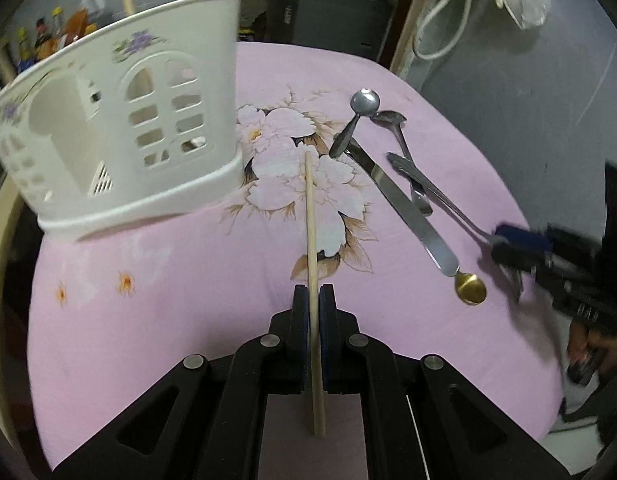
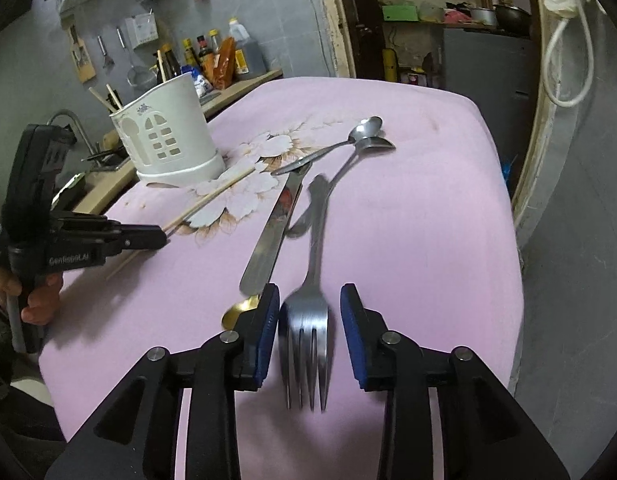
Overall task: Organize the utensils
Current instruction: 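Grasp a wooden chopstick with the left gripper while the right gripper grasps a silver fork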
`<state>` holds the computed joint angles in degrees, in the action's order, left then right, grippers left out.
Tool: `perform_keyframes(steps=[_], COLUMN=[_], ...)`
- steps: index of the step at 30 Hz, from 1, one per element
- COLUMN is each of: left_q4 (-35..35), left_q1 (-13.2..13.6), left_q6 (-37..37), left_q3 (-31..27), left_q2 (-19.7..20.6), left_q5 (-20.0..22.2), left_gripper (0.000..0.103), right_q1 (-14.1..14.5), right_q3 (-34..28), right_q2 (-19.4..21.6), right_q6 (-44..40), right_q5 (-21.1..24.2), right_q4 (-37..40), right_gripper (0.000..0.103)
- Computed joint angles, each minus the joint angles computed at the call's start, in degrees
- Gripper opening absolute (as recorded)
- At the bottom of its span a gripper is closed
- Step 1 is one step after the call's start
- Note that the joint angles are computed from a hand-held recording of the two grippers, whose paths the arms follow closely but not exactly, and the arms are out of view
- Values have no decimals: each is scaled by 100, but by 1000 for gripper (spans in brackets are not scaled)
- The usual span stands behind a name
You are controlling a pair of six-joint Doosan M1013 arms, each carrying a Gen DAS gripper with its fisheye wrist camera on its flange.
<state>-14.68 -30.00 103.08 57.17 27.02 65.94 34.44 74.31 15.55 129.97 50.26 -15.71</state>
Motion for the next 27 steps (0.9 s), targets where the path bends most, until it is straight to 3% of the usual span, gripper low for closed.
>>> perform_keyframes(steps=[5, 10, 12, 15, 21, 27], left_q4=[368, 826, 937, 972, 807, 321], left_q1=[-79, -178, -200, -198, -165, -54], left_q6=[166, 260, 286, 271, 174, 66], left_q3=[-281, -643, -848, -1052, -1162, -718], left_q2=[181, 411, 527, 651, 721, 458], left_q5=[138, 339, 501, 661, 771, 319], left_gripper=[7, 9, 9, 9, 3, 2], right_q1=[-134, -91, -26, 78, -136, -57], right_q3=[-433, -912, -1076, -1228, -1246, -1120], right_q2=[302, 620, 739, 875, 867, 790], right_q6=[-537, -1145, -1393, -1720, -1755, -1538], right_q5=[342, 865, 1129, 1460, 1406, 1242], right_q4=[243, 135, -30, -299, 366, -3], right_gripper=[30, 29, 18, 14, 12, 4])
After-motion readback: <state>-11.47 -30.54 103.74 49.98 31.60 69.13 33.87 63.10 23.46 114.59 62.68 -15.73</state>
